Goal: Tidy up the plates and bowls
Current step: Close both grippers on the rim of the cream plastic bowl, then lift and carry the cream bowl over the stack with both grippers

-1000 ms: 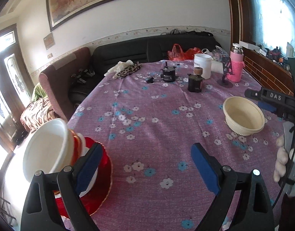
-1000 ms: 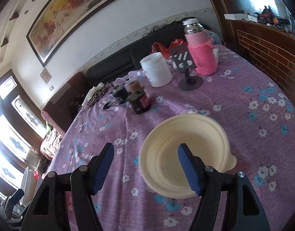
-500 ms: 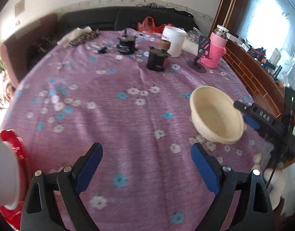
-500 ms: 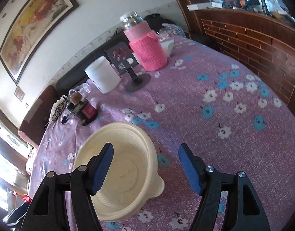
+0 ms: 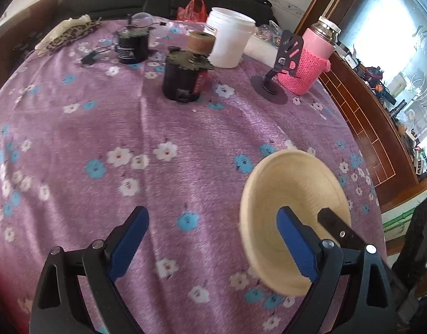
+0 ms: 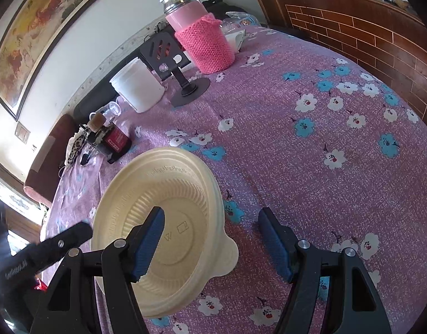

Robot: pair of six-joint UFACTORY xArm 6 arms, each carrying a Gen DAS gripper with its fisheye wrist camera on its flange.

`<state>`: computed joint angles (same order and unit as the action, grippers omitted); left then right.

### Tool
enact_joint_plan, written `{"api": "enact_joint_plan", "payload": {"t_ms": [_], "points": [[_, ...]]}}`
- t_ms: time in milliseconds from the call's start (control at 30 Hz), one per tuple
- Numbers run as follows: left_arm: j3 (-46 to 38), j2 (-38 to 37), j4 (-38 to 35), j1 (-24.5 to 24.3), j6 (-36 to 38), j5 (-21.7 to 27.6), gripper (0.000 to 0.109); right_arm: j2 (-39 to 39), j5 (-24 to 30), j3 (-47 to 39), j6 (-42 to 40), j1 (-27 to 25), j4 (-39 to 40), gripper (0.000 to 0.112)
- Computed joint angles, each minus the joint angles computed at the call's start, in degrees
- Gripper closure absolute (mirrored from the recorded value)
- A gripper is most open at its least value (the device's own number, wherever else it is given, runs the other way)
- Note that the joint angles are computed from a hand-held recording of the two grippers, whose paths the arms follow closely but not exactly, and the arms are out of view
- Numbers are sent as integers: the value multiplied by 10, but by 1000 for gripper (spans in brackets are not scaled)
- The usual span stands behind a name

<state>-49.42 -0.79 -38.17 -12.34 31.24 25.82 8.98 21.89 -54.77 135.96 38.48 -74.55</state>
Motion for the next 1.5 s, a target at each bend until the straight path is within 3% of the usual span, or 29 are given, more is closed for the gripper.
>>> {"api": "enact_joint_plan", "payload": {"t_ms": [200, 400, 500, 533, 600, 733, 800, 933, 1167, 1267, 1500], "points": [[-35, 46, 6, -15, -19, 28, 18, 7, 62, -20, -89, 27, 61, 57], [-35, 58, 34, -33, -18, 7, 48, 22, 81, -40, -148, 38, 97, 61], [-34, 59, 43, -39, -22, -2, 53, 26, 76, -42, -156, 37, 102, 62], [-32, 58, 43, -42, -18, -4, 65, 28, 74, -43, -159, 36, 105, 63], [-25, 55, 61, -49, -23, -14, 78, 30, 66, -43, -156, 34, 102, 75], [-5, 44, 88, -50, -34, -35, 88, 26, 58, -38, -132, 31, 82, 77], [13, 25, 85, -46, -26, -47, 89, 24, 52, -35, -120, 29, 70, 83], [55, -20, 67, -38, -1, -81, 89, 24, 6, -35, -56, 20, -4, 85], [124, -115, -28, -22, 76, -100, 89, 23, 20, -54, 8, 44, -101, 86], [149, -154, -58, -1, 97, -90, 89, 22, 28, -66, 31, 61, -134, 87], [199, -259, -80, 77, 120, -37, 89, 26, 31, -103, 26, 108, -131, 87]]}}
